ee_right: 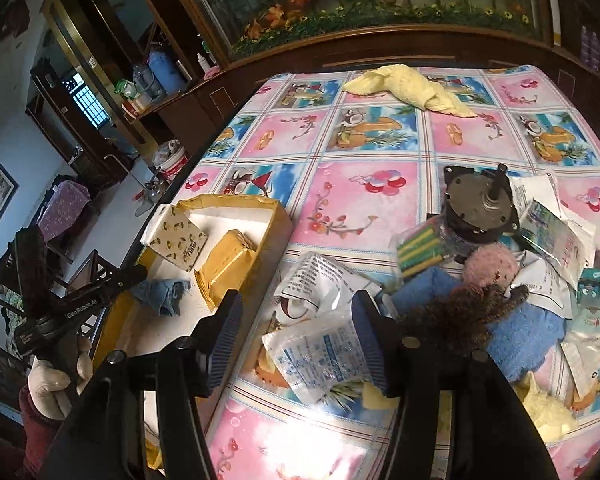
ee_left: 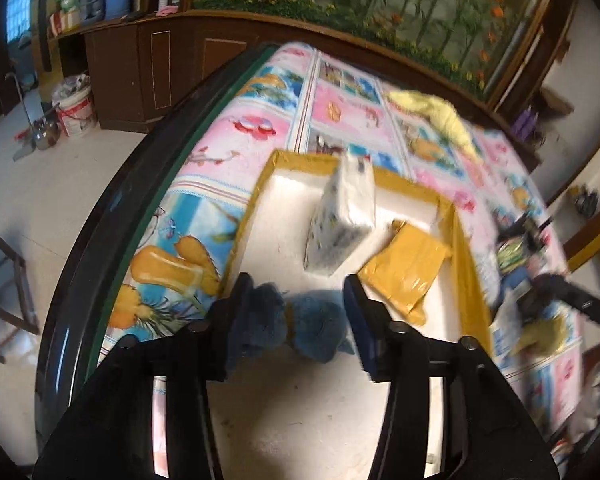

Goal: Organize soft objects

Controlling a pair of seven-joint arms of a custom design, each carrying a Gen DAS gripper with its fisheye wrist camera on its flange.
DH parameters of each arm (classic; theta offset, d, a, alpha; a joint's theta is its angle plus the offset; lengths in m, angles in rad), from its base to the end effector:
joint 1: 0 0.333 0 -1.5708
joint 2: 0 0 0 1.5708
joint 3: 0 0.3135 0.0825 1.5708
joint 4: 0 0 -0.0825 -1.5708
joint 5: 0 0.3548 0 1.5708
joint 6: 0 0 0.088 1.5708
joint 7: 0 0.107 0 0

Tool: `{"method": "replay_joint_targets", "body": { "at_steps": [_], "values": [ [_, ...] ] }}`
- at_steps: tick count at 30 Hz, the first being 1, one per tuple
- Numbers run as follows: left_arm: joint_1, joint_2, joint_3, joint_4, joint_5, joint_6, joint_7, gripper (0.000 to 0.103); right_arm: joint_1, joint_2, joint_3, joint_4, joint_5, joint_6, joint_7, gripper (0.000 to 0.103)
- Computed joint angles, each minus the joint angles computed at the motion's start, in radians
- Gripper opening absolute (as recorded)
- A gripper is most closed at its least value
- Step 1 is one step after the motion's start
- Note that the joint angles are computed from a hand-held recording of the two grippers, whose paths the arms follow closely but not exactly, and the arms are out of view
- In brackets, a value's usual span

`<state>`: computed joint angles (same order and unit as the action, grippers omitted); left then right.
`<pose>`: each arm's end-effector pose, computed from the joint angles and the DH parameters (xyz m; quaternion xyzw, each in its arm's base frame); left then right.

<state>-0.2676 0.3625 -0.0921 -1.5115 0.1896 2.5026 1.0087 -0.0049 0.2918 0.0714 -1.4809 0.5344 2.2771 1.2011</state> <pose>0.6447 -0.2324 0.5357 -0.7048 0.6354 -0.2730 0.1580 0.6608 0.0495 0.5720 -0.7211 0.6013 -0.0475 0.3409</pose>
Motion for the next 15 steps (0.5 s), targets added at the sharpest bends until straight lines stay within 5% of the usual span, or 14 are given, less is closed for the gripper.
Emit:
{"method": "replay_joint_targets", "body": {
  "at_steps": [4,6,7,11,15],
  "values": [
    [-0.065,0.093,0.024,0.128,0.118,-0.154,0.035,0.057,-0.020,-0.047,-0.011,-0.065,0.031,0.013,-0.028,0.056],
    [-0.060,0.053,0.020,0.065,0.132,-0.080,0.024,0.012,-0.030,-0.072,-0.022,-0.095,0.046,0.023,-0.049,0.056],
    [-0.047,0.028,0.010,0.031,0.110,-0.051,0.028,0.007,-0.032,-0.086,-0.029,-0.114,0.049,0.037,-0.059,0.056],
    [0.017,-0.107,-0.057,-0.156,-0.050,0.139,0.097,0.007,-0.045,-0.138,-0.061,-0.188,0.064,0.097,-0.094,0.057],
    [0.003,-0.194,-0.082,-0.246,-0.093,0.235,0.143,0.007,-0.060,-0.145,-0.083,-0.214,0.083,0.102,-0.100,0.057]
  ]
}}
